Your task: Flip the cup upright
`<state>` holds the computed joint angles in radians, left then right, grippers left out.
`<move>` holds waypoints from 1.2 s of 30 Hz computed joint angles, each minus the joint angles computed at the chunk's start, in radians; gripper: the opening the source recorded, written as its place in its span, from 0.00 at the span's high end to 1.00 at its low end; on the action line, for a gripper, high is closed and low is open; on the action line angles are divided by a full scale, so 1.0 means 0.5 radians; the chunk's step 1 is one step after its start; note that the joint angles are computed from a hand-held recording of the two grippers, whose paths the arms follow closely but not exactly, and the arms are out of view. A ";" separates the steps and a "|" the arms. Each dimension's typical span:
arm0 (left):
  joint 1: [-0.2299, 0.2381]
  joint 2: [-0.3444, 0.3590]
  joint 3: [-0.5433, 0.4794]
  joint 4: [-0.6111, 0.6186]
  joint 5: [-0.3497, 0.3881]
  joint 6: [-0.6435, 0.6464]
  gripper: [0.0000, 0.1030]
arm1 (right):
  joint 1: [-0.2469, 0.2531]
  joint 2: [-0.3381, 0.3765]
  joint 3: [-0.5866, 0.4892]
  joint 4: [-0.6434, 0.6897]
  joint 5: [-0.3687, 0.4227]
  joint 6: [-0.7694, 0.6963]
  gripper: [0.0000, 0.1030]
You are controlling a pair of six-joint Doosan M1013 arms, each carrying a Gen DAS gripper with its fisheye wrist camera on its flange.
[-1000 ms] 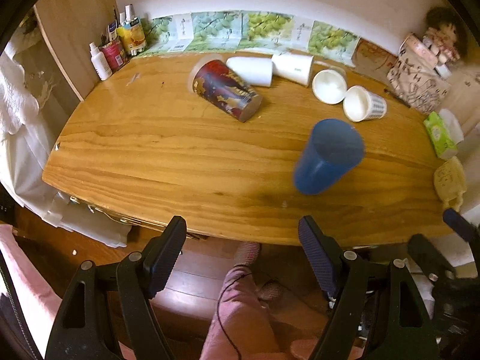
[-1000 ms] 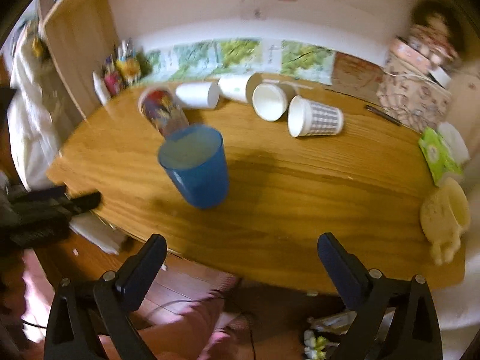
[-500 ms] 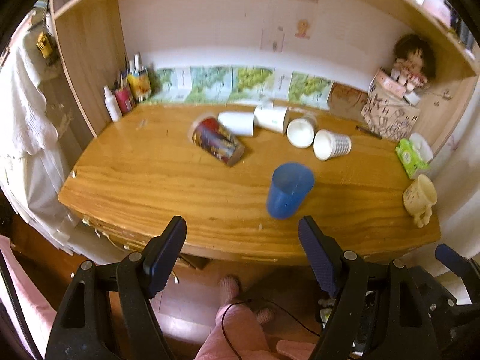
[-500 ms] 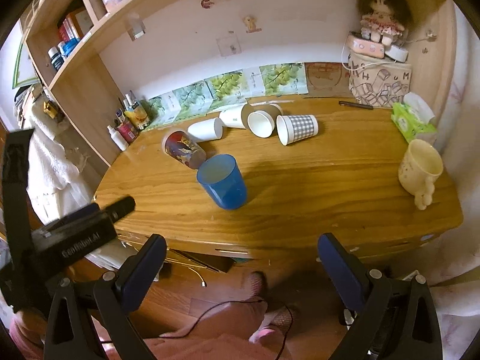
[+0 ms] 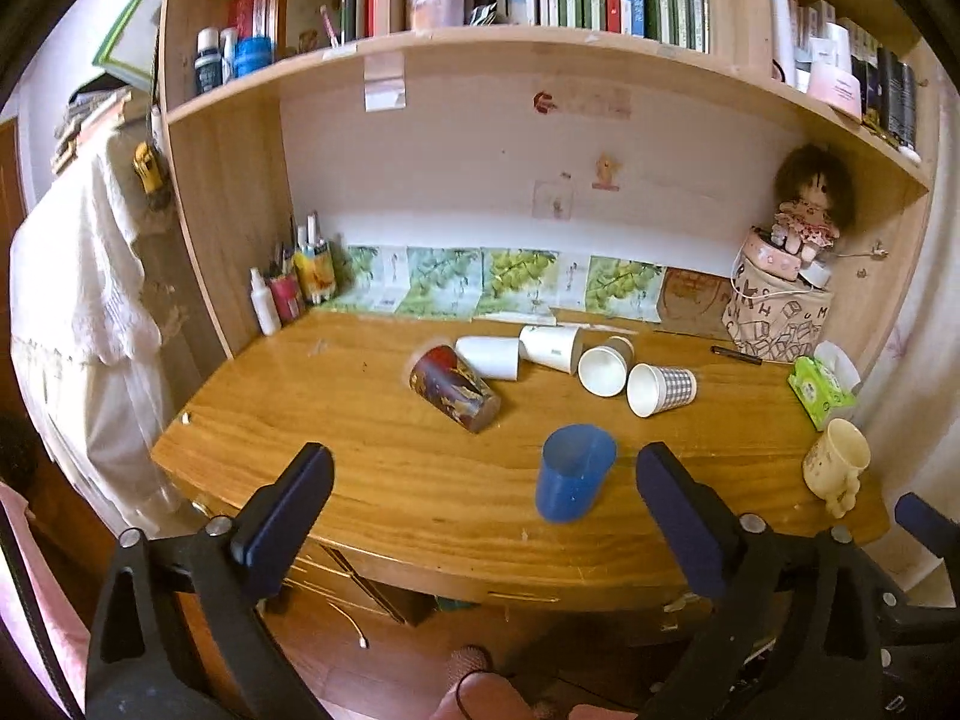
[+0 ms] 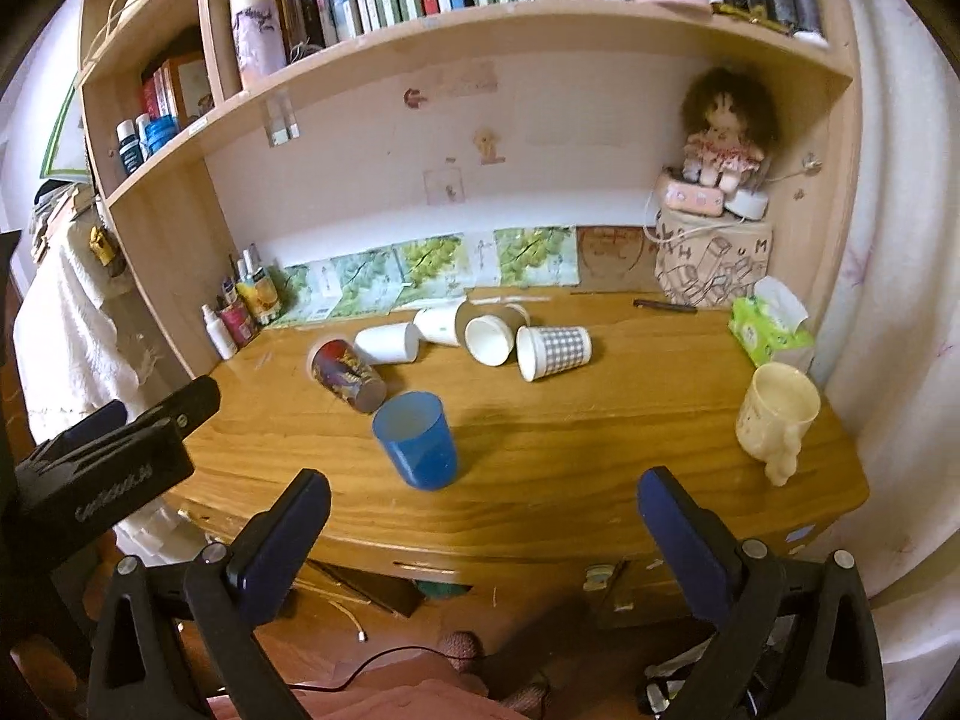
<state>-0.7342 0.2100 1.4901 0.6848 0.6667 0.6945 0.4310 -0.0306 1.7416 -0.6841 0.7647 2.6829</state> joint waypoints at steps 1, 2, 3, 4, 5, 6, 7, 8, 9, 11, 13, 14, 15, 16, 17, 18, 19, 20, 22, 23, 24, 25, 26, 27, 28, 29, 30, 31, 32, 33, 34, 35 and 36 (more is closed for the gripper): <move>-0.012 -0.005 0.014 0.080 -0.004 -0.060 0.01 | 0.005 -0.002 0.003 -0.008 -0.002 0.005 0.00; -0.020 -0.008 0.019 0.124 -0.001 -0.093 0.01 | 0.005 -0.003 0.007 -0.018 -0.004 0.011 0.00; -0.029 -0.012 0.027 0.190 0.002 -0.146 0.01 | 0.007 -0.004 0.009 -0.032 -0.002 0.021 0.00; -0.035 -0.017 0.037 0.247 -0.006 -0.197 0.01 | 0.009 -0.006 0.012 -0.047 0.000 0.031 0.00; -0.039 -0.024 0.046 0.300 -0.017 -0.250 0.01 | 0.011 -0.007 0.015 -0.064 0.000 0.044 0.00; -0.044 -0.030 0.054 0.343 -0.020 -0.291 0.01 | 0.013 -0.009 0.017 -0.077 -0.001 0.052 0.00; -0.050 -0.035 0.062 0.394 -0.024 -0.336 0.01 | 0.014 -0.010 0.018 -0.088 -0.002 0.057 0.00; -0.057 -0.037 0.065 0.445 -0.022 -0.371 0.01 | 0.016 -0.009 0.019 -0.094 -0.004 0.059 0.00; -0.063 -0.038 0.070 0.474 -0.022 -0.388 0.01 | 0.013 -0.009 0.020 -0.089 -0.010 0.053 0.00; -0.070 -0.041 0.077 0.515 -0.035 -0.408 0.01 | 0.015 -0.007 0.018 -0.099 -0.006 0.062 0.00; -0.073 -0.040 0.078 0.538 -0.043 -0.422 0.01 | 0.015 -0.007 0.020 -0.114 -0.009 0.067 0.00; -0.074 -0.040 0.078 0.544 -0.046 -0.428 0.01 | 0.016 -0.007 0.021 -0.120 -0.008 0.068 0.00; -0.075 -0.040 0.079 0.554 -0.049 -0.435 0.01 | 0.017 -0.007 0.021 -0.125 -0.008 0.067 0.00; -0.076 -0.040 0.079 0.559 -0.052 -0.437 0.01 | 0.017 -0.008 0.022 -0.127 -0.009 0.066 0.00; -0.077 -0.040 0.078 0.562 -0.055 -0.435 0.01 | 0.018 -0.008 0.022 -0.130 -0.010 0.064 0.00; -0.078 -0.039 0.078 0.567 -0.056 -0.436 0.01 | 0.017 -0.007 0.022 -0.130 -0.010 0.060 0.00; -0.080 -0.039 0.078 0.570 -0.057 -0.438 0.01 | 0.016 -0.005 0.020 -0.128 -0.005 0.057 0.00; -0.079 -0.037 0.077 0.561 -0.063 -0.427 0.01 | 0.015 -0.004 0.019 -0.124 -0.006 0.053 0.00; -0.079 -0.035 0.074 0.547 -0.064 -0.413 0.01 | 0.014 -0.003 0.019 -0.125 -0.008 0.056 0.00; -0.079 -0.033 0.071 0.540 -0.064 -0.409 0.01 | 0.013 -0.004 0.019 -0.115 -0.014 0.048 0.00; -0.078 -0.032 0.069 0.535 -0.065 -0.405 0.01 | 0.008 -0.003 0.019 -0.097 -0.024 0.034 0.00; -0.078 -0.030 0.066 0.529 -0.066 -0.400 0.01 | 0.006 0.000 0.018 -0.084 -0.025 0.024 0.00; -0.079 -0.028 0.065 0.525 -0.065 -0.397 0.01 | 0.005 0.002 0.016 -0.076 -0.026 0.018 0.00; -0.077 -0.026 0.060 0.509 -0.065 -0.380 0.01 | 0.002 0.004 0.015 -0.064 -0.031 0.006 0.00; -0.076 -0.025 0.058 0.500 -0.065 -0.373 0.01 | -0.001 0.007 0.012 -0.055 -0.034 -0.004 0.00; -0.075 -0.024 0.056 0.489 -0.066 -0.361 0.01 | -0.002 0.009 0.010 -0.049 -0.033 -0.010 0.00; -0.074 -0.022 0.053 0.477 -0.066 -0.351 0.01 | -0.002 0.010 0.010 -0.048 -0.034 -0.011 0.00; -0.075 -0.021 0.052 0.474 -0.065 -0.348 0.01 | -0.003 0.011 0.009 -0.045 -0.036 -0.014 0.00; -0.075 -0.020 0.050 0.474 -0.063 -0.350 0.01 | -0.004 0.012 0.008 -0.041 -0.037 -0.018 0.00; -0.075 -0.020 0.050 0.481 -0.062 -0.354 0.01 | -0.005 0.012 0.008 -0.039 -0.038 -0.019 0.00; -0.074 -0.020 0.051 0.480 -0.066 -0.352 0.01 | -0.006 0.013 0.007 -0.035 -0.039 -0.023 0.00; -0.076 -0.019 0.051 0.484 -0.063 -0.356 0.01 | -0.009 0.014 0.006 -0.022 -0.044 -0.033 0.00; -0.076 -0.019 0.050 0.486 -0.062 -0.358 0.01 | -0.014 0.016 0.005 -0.007 -0.048 -0.046 0.00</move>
<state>-0.7724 0.2007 1.5153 0.9279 0.6358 0.5157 0.4242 -0.0225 1.7441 -0.6876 0.7409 2.6600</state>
